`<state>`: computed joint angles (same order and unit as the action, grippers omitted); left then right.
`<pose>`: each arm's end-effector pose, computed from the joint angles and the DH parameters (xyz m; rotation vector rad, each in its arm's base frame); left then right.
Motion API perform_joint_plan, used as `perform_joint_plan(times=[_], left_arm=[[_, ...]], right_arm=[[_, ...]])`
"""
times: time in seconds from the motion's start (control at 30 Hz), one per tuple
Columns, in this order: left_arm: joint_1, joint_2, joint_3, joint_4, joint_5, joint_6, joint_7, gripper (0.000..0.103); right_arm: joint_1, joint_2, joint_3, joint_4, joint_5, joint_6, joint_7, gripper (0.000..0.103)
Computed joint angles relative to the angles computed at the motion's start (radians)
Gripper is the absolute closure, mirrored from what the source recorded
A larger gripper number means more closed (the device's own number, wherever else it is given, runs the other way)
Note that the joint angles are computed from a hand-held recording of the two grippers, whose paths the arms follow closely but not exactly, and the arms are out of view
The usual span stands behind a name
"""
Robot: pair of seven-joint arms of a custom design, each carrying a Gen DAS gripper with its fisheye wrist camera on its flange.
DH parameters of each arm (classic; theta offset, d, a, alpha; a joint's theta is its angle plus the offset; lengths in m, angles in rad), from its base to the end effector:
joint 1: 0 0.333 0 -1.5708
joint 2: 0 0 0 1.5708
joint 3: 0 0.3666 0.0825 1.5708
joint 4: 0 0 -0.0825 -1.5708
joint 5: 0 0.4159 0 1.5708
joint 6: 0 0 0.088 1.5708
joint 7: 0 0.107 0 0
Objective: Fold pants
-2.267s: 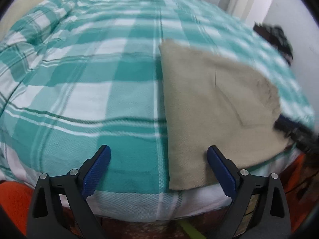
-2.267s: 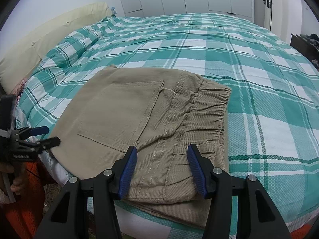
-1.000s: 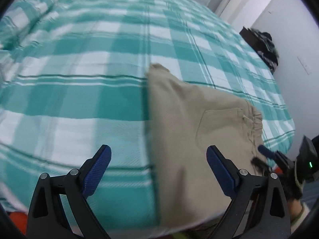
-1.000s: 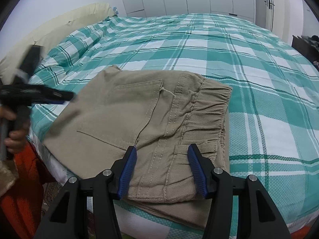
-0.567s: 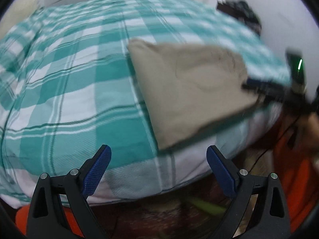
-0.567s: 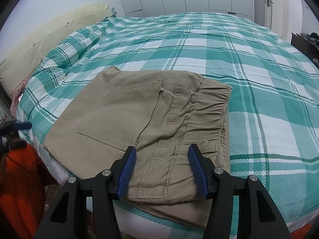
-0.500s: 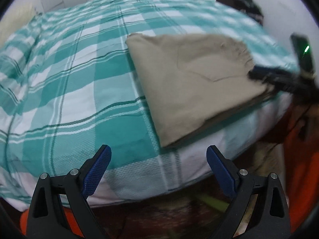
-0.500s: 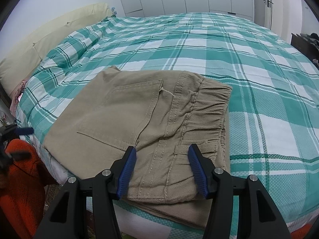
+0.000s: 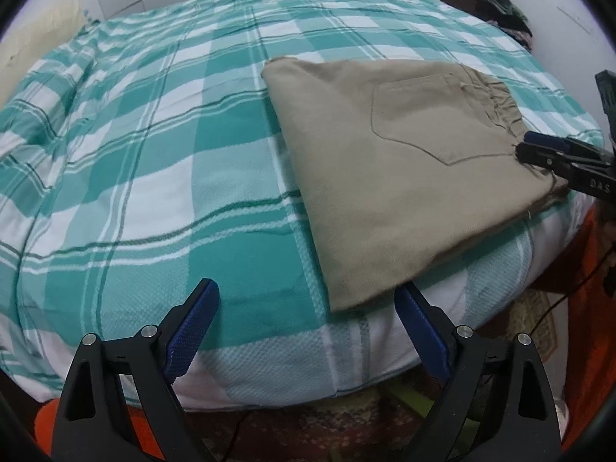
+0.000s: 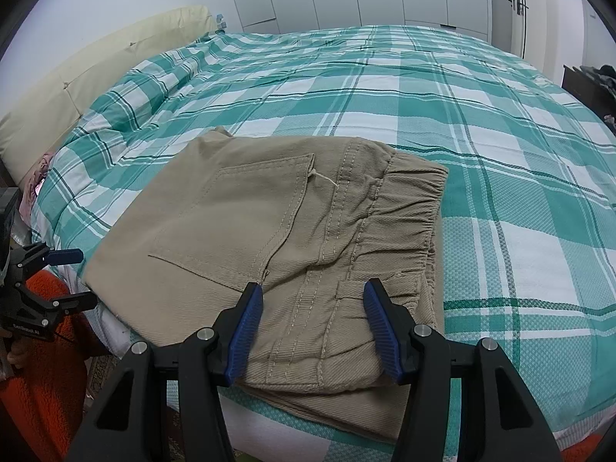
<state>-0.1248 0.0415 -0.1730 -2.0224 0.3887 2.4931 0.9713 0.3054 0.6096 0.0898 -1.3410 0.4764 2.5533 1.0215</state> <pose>0.5995 -0.1847 0.5110 -1.9478 1.8655 -0.4197 0.7730 0.2935 0.4701 -2.1483 1.1416 -0.2202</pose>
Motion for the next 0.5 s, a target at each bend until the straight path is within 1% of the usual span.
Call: perform_joint_plan(times=[0.1,0.13,0.17,0.23,0.3,0.37,0.4,0.43,0.5], left_arm=[[0.008,-0.006,0.008,-0.004,-0.016,-0.011,-0.076,0.010],[0.012,-0.011,0.012,-0.008,-0.026,-0.031,-0.098,0.010],[0.014,-0.012,0.012,-0.009,-0.035,-0.049,-0.105,0.010],[0.021,-0.019,0.014,-0.025,-0.084,-0.055,-0.108,0.010],[0.018,-0.018,0.011,-0.019,-0.066,-0.084,-0.129,0.010],[0.011,-0.020,0.005,-0.009,-0.030,-0.128,-0.151,0.010],[0.007,-0.023,0.004,-0.003,-0.014,-0.169,-0.163,0.012],[0.007,-0.028,0.004,-0.003,-0.011,-0.187,-0.164,0.012],[0.016,-0.072,0.014,-0.044,-0.078,-0.154,-0.134,0.012]], right_arm=[[0.000,0.000,0.000,-0.001,0.001,-0.001,0.000,0.047],[0.000,-0.001,0.000,-0.002,0.001,0.000,0.000,0.047],[-0.001,0.001,0.001,0.001,0.001,-0.002,-0.001,0.047],[-0.002,0.000,0.002,0.001,0.003,-0.002,-0.004,0.047],[-0.001,0.000,0.003,0.001,0.001,-0.004,-0.011,0.047],[0.004,0.000,-0.002,0.002,-0.008,-0.002,-0.012,0.048],[0.005,0.000,-0.002,0.002,-0.008,-0.003,-0.012,0.047],[0.003,-0.003,0.001,-0.004,-0.004,0.000,-0.015,0.047],[0.000,-0.002,0.002,0.000,0.001,-0.007,-0.012,0.048]])
